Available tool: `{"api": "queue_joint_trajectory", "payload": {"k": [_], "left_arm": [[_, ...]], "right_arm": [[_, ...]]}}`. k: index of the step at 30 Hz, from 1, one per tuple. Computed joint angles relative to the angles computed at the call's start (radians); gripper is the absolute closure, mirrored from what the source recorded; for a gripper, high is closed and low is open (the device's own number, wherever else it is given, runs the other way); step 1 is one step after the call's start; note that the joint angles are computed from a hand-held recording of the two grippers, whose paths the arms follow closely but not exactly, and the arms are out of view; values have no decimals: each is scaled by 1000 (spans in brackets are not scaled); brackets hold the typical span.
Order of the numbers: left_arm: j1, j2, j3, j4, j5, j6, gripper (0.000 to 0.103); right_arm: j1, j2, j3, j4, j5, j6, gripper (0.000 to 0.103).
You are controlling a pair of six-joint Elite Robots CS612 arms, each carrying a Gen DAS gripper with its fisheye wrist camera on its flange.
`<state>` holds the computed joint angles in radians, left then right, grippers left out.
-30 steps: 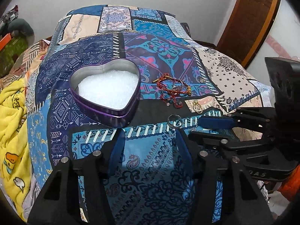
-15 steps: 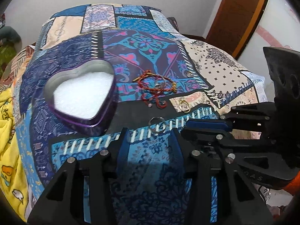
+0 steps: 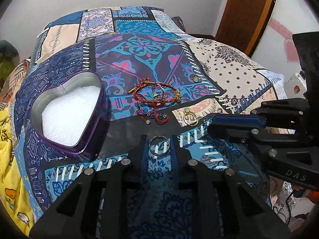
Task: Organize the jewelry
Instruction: 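Grasp the silver ring with the left tool while the right tool grasps a small silver earring, then carry the ring with the left tool into the heart tin while the right tool drops the earring there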
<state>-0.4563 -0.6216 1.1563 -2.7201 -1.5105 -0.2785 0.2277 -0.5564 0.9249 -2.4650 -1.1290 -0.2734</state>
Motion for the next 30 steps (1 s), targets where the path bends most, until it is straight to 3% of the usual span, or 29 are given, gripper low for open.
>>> {"api": "queue_joint_trajectory", "payload": {"k": [11,30], "left_arm": [[0,-33,49,-47,19,-57,82],[10,-119,161,-241,178,-81,82]], "right_arm": [[2,-17,16,-75,3,21,95],[34,-5,-44,-199,38,52,95]]}}
